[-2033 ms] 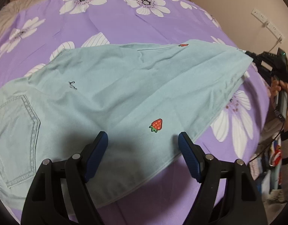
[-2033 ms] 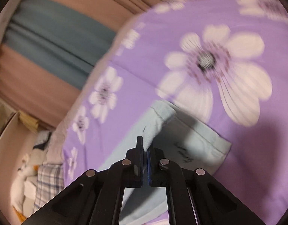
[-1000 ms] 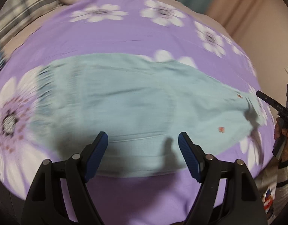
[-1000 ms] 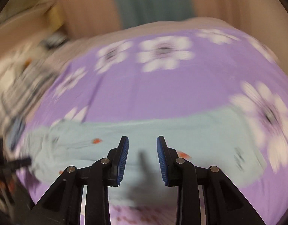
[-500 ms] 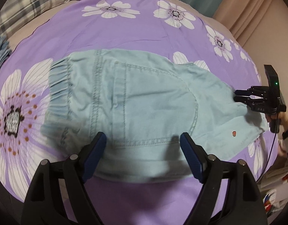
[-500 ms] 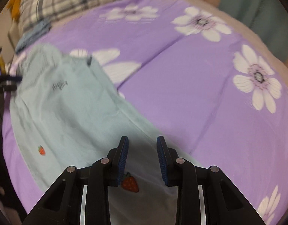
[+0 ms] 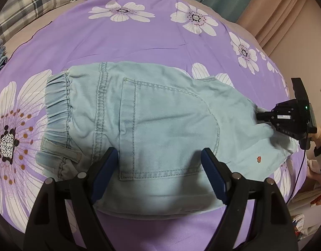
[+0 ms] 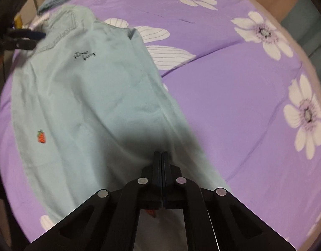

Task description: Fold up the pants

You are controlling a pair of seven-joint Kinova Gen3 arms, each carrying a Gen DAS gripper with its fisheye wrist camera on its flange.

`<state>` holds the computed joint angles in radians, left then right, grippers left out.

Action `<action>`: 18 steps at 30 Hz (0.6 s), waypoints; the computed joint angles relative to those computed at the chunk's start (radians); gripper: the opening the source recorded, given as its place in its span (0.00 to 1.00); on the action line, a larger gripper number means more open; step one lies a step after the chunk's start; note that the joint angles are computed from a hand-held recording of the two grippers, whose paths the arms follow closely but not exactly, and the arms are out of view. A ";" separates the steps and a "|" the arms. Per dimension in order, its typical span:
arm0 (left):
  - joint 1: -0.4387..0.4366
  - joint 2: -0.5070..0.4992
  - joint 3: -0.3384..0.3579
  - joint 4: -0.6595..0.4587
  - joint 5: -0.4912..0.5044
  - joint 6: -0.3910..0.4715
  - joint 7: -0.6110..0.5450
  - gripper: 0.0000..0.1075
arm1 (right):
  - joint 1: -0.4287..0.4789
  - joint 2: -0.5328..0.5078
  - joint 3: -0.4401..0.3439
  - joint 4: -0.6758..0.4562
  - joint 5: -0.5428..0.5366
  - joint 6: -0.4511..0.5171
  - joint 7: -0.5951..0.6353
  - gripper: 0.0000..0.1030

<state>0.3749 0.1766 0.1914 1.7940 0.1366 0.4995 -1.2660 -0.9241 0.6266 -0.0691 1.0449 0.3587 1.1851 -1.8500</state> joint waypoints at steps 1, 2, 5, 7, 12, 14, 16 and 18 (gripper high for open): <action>0.002 -0.001 -0.001 0.002 -0.004 0.000 0.002 0.76 | 0.002 0.005 0.002 -0.013 -0.004 0.009 -0.005 0.01; 0.002 -0.001 -0.001 0.002 -0.005 0.001 0.000 0.76 | -0.001 0.010 0.008 -0.028 -0.002 0.020 -0.013 0.01; -0.007 -0.003 0.005 0.006 0.009 -0.002 -0.019 0.76 | 0.015 0.014 0.005 -0.069 -0.030 0.041 -0.032 0.02; -0.004 -0.003 0.002 0.008 0.010 -0.007 -0.013 0.76 | 0.017 0.002 -0.001 -0.069 -0.030 0.025 -0.028 0.07; -0.004 -0.008 0.002 0.017 0.007 -0.014 -0.015 0.76 | 0.038 0.036 0.005 -0.119 -0.054 0.104 0.006 0.07; -0.001 -0.005 0.000 0.013 0.003 -0.009 -0.009 0.76 | 0.068 0.028 -0.008 -0.098 -0.090 0.080 0.016 0.07; 0.009 -0.003 -0.005 0.008 -0.012 -0.006 0.010 0.76 | 0.095 0.016 -0.017 -0.074 -0.125 0.048 0.013 0.07; 0.008 -0.001 -0.003 0.006 -0.013 -0.005 0.008 0.76 | 0.123 0.013 -0.030 -0.064 -0.161 0.033 0.027 0.09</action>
<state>0.3824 0.1753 0.1884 1.8002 0.1234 0.4943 -1.2576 -0.8009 0.6392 -0.0995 0.9808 0.1972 1.2179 -1.8233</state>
